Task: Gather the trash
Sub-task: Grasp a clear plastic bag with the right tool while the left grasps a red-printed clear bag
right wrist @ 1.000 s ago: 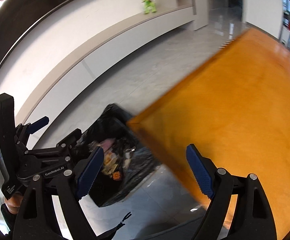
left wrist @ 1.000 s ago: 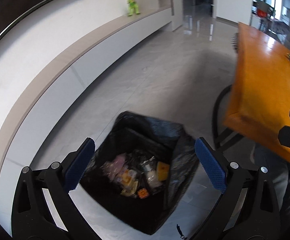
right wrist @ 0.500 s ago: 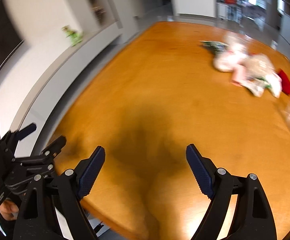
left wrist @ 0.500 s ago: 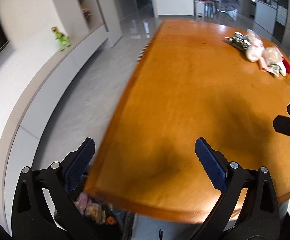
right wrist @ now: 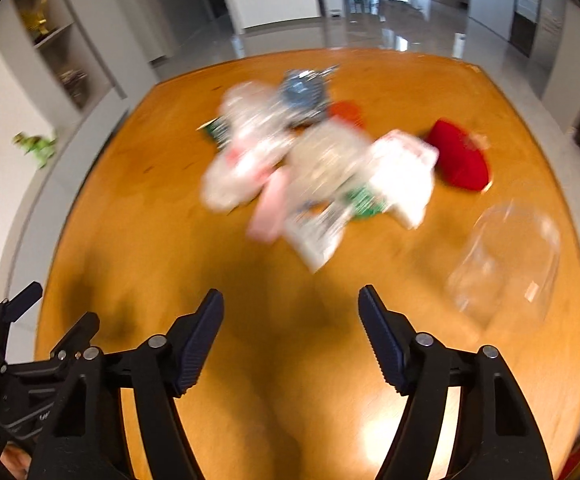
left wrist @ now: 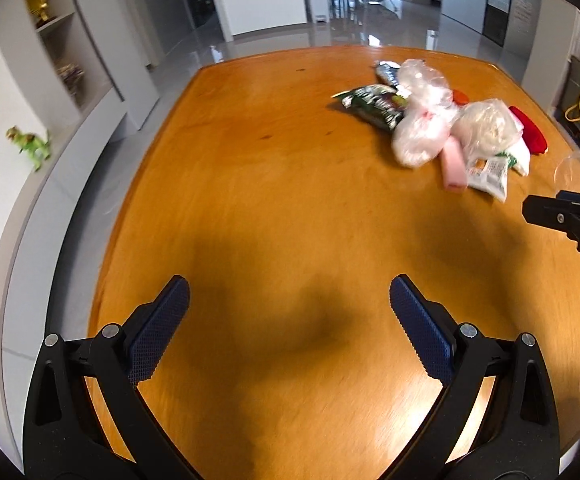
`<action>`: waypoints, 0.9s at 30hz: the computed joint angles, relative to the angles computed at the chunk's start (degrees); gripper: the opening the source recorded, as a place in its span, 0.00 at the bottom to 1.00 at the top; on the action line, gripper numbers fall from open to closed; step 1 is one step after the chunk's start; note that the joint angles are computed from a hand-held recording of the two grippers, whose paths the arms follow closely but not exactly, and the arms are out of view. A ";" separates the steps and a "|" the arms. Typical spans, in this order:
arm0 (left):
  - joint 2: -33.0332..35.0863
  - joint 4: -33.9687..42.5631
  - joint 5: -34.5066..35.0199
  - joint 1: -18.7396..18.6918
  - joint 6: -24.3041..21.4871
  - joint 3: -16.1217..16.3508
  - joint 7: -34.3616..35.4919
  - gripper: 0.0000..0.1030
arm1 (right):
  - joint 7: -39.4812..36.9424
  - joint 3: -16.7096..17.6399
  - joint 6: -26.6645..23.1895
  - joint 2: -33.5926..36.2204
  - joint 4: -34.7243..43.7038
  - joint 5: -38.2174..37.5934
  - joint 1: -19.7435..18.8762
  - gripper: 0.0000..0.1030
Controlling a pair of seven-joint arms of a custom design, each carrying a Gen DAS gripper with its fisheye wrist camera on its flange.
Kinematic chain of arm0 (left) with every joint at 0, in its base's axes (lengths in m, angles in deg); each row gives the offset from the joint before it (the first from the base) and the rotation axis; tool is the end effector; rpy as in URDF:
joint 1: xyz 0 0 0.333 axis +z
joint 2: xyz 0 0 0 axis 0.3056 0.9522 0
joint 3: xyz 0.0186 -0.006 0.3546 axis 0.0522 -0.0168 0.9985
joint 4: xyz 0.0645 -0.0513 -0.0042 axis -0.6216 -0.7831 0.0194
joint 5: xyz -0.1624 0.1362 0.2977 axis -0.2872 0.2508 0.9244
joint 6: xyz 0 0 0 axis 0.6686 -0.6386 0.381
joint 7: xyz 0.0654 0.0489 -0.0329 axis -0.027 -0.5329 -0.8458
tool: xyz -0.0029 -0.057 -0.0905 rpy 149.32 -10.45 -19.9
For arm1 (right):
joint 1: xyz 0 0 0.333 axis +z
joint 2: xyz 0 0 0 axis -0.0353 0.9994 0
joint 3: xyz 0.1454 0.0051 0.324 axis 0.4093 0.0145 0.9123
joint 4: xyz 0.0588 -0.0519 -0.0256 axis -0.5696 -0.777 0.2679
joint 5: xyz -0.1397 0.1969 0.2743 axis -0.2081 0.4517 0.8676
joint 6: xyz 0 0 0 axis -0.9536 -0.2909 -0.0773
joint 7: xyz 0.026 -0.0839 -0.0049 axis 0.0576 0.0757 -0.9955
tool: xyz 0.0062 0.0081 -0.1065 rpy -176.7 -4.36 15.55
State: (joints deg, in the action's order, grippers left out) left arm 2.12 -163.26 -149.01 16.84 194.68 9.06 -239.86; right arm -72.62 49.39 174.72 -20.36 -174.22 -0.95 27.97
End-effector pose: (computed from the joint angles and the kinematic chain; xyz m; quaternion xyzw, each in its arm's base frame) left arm 0.4918 -0.0461 0.3642 -0.3630 0.8849 -0.2329 0.1757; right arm 0.4083 0.3269 0.4035 -0.4232 0.8710 -0.1759 0.1768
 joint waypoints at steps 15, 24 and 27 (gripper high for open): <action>9.96 10.86 25.91 -3.85 -1.82 -4.80 -30.56 0.94 | -8.56 -4.66 6.16 2.34 -0.44 2.18 -7.60 0.68; 13.35 13.47 39.21 -4.08 -4.67 -5.54 -44.01 0.94 | -7.92 -7.17 15.91 1.82 -3.78 3.68 -8.27 0.14; 14.17 14.35 40.73 -2.99 -5.85 -6.63 -46.44 0.92 | -2.30 -6.93 16.10 -0.03 -4.89 -1.17 -7.92 0.14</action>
